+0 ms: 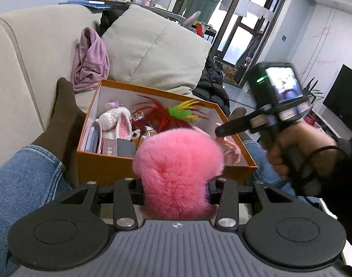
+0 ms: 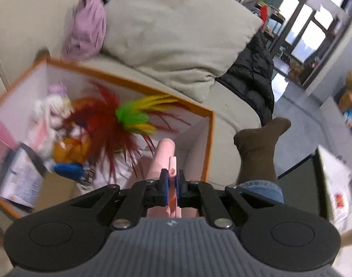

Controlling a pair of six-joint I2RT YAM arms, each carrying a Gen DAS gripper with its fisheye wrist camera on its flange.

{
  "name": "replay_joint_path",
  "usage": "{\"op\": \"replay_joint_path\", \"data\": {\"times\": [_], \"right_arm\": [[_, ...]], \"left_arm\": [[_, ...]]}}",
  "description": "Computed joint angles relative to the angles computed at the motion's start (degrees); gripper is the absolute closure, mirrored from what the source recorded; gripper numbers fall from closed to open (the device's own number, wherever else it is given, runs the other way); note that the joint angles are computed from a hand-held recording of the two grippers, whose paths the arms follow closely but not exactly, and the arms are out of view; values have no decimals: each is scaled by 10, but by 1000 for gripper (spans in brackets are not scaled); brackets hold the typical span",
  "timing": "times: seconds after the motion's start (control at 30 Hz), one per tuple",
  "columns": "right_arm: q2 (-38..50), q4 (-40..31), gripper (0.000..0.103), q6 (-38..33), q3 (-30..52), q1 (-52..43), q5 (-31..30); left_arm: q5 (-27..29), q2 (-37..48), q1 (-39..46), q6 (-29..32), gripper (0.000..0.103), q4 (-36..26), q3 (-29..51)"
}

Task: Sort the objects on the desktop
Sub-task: 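Carry the ball and tube over the orange box and open both grippers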

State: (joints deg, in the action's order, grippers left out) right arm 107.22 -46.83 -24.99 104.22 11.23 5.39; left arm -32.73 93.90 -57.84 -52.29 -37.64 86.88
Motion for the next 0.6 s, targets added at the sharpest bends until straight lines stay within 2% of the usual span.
{"op": "replay_joint_path", "data": {"times": [0.1,0.27,0.37,0.5,0.6], "right_arm": [[7,38,97,-36,-29,18,53],[17,43,96,-70,-51,36,94],[43,-6,94,-62,-19,29,79],[50,-23,92,-61,-3,23,66],[73,-72,89,-47,44,10,26]], "left_arm": [[2,-11,3,-2,55,10,-17],[7,-17,7,-6,55,15,-28],[6,-17,6,-7,55,11,-27],[5,-12,5,-8,55,-2,-14],[11,-4,6,-3,55,-13,2]]}}
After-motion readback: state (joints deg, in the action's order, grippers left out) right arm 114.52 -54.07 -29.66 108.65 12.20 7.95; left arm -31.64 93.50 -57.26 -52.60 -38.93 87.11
